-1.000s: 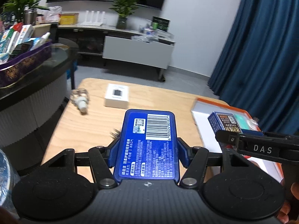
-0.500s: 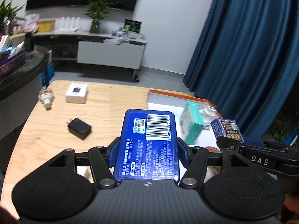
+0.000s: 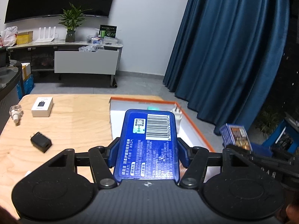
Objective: Organize rigid objects
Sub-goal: 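Carry the blue tin toward the white box while the right tool carries the card box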
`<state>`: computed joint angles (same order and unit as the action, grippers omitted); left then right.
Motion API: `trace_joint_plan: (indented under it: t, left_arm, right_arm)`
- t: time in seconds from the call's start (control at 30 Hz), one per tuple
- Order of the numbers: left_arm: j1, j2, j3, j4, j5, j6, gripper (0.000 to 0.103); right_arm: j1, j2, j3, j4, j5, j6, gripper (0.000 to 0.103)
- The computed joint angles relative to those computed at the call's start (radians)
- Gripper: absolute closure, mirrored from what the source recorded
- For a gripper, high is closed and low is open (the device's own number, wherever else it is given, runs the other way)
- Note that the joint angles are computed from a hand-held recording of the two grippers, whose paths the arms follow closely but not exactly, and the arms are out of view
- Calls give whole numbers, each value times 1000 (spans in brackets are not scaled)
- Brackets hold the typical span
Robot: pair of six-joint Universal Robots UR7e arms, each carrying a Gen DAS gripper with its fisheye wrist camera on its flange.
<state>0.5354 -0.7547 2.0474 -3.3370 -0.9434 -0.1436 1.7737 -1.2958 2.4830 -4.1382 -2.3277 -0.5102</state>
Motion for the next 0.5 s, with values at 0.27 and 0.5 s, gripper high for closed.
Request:
trace_joint_plan:
  t: [0.27, 0.5]
  left_arm:
    - [8, 23, -8, -24, -3, -3, 41]
    - [20, 22, -8, 14, 5, -19, 41]
  right_arm:
    - [-39, -20, 3, 22, 55, 0, 32]
    - [-74, -9, -16, 67, 99, 8, 32]
